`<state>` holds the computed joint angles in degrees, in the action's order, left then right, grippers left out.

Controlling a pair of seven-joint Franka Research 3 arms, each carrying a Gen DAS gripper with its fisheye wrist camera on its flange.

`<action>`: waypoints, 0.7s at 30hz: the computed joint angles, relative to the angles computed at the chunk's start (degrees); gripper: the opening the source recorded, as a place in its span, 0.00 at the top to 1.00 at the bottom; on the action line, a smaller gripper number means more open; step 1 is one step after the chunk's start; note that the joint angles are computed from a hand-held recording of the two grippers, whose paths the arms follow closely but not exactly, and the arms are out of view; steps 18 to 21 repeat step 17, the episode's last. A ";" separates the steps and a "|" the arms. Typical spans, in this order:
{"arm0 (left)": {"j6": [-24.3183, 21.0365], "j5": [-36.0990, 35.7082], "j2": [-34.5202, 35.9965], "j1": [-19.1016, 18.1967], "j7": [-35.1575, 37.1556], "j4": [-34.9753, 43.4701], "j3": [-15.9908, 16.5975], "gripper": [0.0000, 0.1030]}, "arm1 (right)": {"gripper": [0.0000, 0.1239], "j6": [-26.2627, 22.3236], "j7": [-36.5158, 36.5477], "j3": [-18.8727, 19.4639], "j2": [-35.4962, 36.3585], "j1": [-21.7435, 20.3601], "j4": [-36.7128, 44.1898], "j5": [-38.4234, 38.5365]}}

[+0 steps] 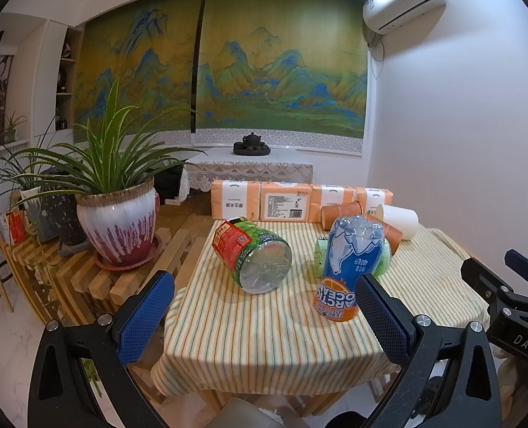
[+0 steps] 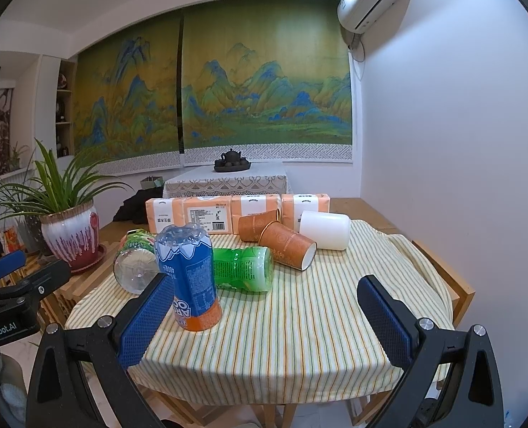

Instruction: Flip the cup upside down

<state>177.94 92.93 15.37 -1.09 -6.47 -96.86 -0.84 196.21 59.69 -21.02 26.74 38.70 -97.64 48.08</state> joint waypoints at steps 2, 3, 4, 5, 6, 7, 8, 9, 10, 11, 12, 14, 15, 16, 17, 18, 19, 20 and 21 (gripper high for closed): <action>-0.04 -0.83 0.14 0.00 0.67 0.05 0.00 0.01 | 0.18 -0.06 -0.08 -0.12 0.05 0.09 0.07 0.12; 0.02 -1.21 0.25 -0.02 0.95 0.14 0.05 0.01 | 0.18 -0.26 -0.08 -0.18 0.13 0.09 0.15 0.14; 0.09 -1.04 0.26 -0.10 0.73 0.15 0.20 0.01 | 0.18 -0.42 0.07 -0.24 0.31 0.06 0.33 0.07; 0.08 -1.04 0.35 -0.14 0.67 0.24 0.27 0.01 | 0.18 -0.39 0.27 -0.25 0.30 0.07 0.23 -0.06; 0.14 -1.12 0.43 -0.16 0.70 0.32 0.33 0.01 | 0.18 -0.55 0.39 -0.35 0.40 0.08 0.35 -0.21; 0.14 -1.98 0.58 -0.14 1.56 0.40 0.31 0.01 | 0.18 -0.57 0.56 -0.46 0.40 0.14 0.30 -0.41; 0.16 -2.02 0.47 -0.24 1.57 0.25 0.47 0.01 | 0.18 -0.66 0.75 -0.47 0.53 0.05 0.41 -0.65; 0.21 -2.06 0.55 -0.29 1.54 0.32 0.58 0.01 | 0.18 -0.68 1.01 -0.51 0.57 0.05 0.42 -0.82; 0.32 -2.31 0.67 -0.32 1.72 0.41 0.65 0.01 | 0.18 -0.74 1.21 -0.55 0.55 0.05 0.38 -1.03; 0.37 -2.54 0.73 -0.37 1.92 0.43 0.74 0.01 | 0.18 -0.75 1.42 -0.63 0.55 0.10 0.34 -1.22; 0.30 -2.55 0.84 -0.47 1.90 0.57 0.85 0.01 | 0.18 -0.76 1.57 -0.92 0.59 0.32 0.29 -1.29; 0.23 -2.61 1.02 -0.62 2.06 0.69 1.04 0.01 | 0.18 -0.98 1.91 -1.09 0.61 0.40 0.23 -1.61; 0.34 -2.77 1.20 -0.63 2.34 0.80 1.11 0.01 | 0.18 -1.54 2.21 -1.60 1.20 0.56 0.87 -1.69; 0.23 -3.02 1.30 -0.69 2.62 0.85 1.18 0.01 | 0.18 -1.87 2.71 -1.85 1.40 0.60 1.01 -2.09; -0.03 -2.99 1.30 -0.84 2.59 0.83 1.28 0.01 | 0.18 -2.52 3.40 -1.95 1.79 0.34 1.55 -2.69; -0.03 -2.99 1.30 -0.84 2.59 0.83 1.28 0.01 | 0.18 -2.52 3.40 -1.95 1.79 0.34 1.55 -2.69; -0.03 -2.99 1.30 -0.84 2.59 0.83 1.28 0.01 | 0.18 -2.52 3.40 -1.95 1.79 0.34 1.55 -2.69; -0.03 -2.99 1.30 -0.84 2.59 0.83 1.28 0.01 | 0.18 -2.52 3.40 -1.95 1.79 0.34 1.55 -2.69; -0.03 -2.99 1.30 -0.84 2.59 0.83 1.28 0.01 | 0.18 -2.52 3.40 -1.95 1.79 0.34 1.55 -2.69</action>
